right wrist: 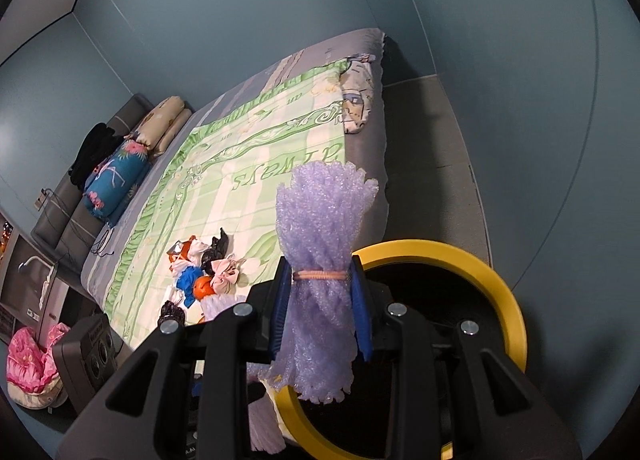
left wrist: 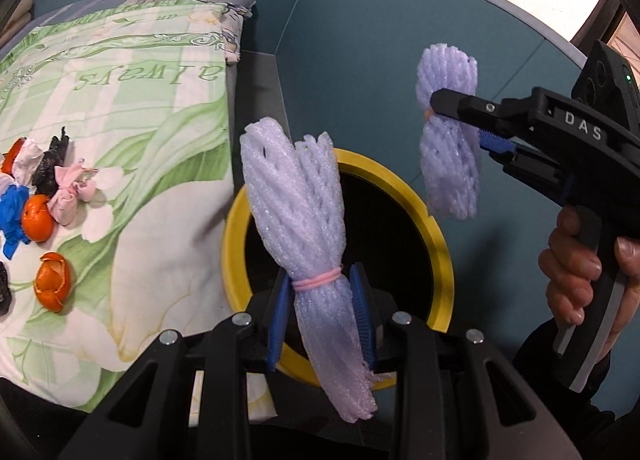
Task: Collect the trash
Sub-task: 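Carry the lavender foam nets in both tools over the yellow-rimmed bin, then open both tools to drop the foam nets into the bin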
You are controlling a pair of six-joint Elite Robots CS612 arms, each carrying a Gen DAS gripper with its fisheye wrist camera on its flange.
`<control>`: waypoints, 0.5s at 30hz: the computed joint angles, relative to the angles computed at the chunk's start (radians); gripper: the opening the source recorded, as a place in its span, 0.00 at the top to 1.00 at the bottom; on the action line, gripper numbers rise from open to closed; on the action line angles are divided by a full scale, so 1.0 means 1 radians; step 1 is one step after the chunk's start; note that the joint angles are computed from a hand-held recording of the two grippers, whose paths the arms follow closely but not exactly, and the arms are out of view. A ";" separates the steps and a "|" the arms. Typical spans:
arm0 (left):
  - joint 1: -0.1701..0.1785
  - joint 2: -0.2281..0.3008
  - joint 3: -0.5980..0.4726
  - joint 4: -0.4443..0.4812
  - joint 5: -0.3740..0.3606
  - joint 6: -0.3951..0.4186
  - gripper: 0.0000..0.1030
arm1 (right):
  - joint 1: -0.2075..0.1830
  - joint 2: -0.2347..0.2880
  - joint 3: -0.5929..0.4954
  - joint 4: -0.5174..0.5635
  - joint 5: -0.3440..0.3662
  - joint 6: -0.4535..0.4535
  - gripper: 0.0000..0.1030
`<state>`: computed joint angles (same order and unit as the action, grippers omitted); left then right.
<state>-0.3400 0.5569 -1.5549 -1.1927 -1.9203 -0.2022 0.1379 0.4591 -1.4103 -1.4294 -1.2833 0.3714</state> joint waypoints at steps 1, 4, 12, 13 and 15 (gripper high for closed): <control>-0.003 0.000 -0.001 0.003 0.000 0.002 0.72 | -0.001 0.001 -0.002 -0.001 -0.003 0.002 0.73; -0.008 -0.001 0.003 0.002 -0.005 0.009 0.72 | 0.001 0.003 -0.007 -0.008 -0.019 0.017 0.73; -0.016 0.000 0.001 -0.011 -0.007 0.025 0.69 | 0.001 0.007 -0.014 -0.012 -0.055 0.039 0.69; -0.016 0.000 0.000 -0.015 -0.009 0.027 0.66 | 0.000 0.008 -0.015 -0.015 -0.057 0.045 0.65; -0.015 0.002 -0.004 -0.018 -0.007 0.024 0.59 | -0.002 0.010 -0.017 -0.021 -0.060 0.057 0.56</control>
